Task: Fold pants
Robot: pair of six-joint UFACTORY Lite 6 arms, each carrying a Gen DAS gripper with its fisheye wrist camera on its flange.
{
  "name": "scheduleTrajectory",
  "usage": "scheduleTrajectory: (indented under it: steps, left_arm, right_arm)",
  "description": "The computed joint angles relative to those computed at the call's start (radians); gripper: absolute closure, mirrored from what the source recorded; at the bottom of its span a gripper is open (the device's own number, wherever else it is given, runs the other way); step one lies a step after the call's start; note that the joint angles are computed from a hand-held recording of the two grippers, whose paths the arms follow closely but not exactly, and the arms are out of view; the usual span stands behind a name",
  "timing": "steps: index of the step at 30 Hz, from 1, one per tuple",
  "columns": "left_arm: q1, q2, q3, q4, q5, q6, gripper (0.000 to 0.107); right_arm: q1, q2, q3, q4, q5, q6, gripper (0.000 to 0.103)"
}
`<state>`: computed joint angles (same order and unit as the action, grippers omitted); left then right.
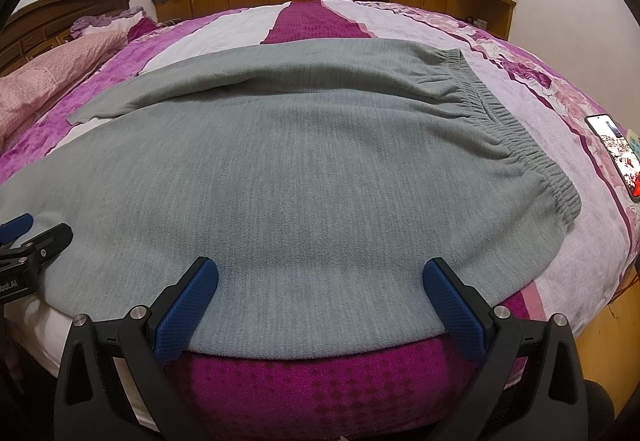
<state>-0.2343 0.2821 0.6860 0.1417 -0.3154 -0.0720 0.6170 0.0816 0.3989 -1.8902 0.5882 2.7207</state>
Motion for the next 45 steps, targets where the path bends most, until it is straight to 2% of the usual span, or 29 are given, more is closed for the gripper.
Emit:
scheduleTrajectory:
  steps: [17, 20, 24, 29, 36, 41, 45]
  left_arm:
    - [0.001, -0.003, -0.002, 0.0, 0.0, -0.001, 0.004]
    - [-0.01, -0.006, -0.005, -0.058, 0.001, 0.051, 0.004]
    - [-0.029, -0.055, -0.023, -0.136, 0.052, 0.114, 0.004]
    - [-0.025, -0.043, 0.018, -0.13, 0.113, 0.113, 0.004]
    - [-0.046, -0.055, 0.045, -0.356, 0.19, 0.326, 0.004]
    - [-0.039, -0.059, 0.06, -0.336, 0.233, 0.302, 0.004]
    - [-0.04, -0.061, 0.066, -0.412, 0.252, 0.382, 0.004]
  right_arm:
    - [0.0, 0.0, -0.002, -0.003, 0.001, 0.003, 0.003]
    - [-0.001, -0.002, -0.002, -0.005, -0.001, 0.006, 0.003]
    - [-0.006, -0.023, 0.001, 0.021, -0.014, -0.031, 0.003]
    - [-0.029, -0.038, -0.005, -0.001, -0.036, -0.03, 0.003]
    - [-0.064, -0.064, -0.008, -0.016, -0.083, -0.059, 0.004]
    - [-0.072, -0.083, -0.002, 0.022, -0.109, -0.113, 0.004]
    - [-0.078, -0.091, 0.0, 0.037, -0.122, -0.135, 0.004]
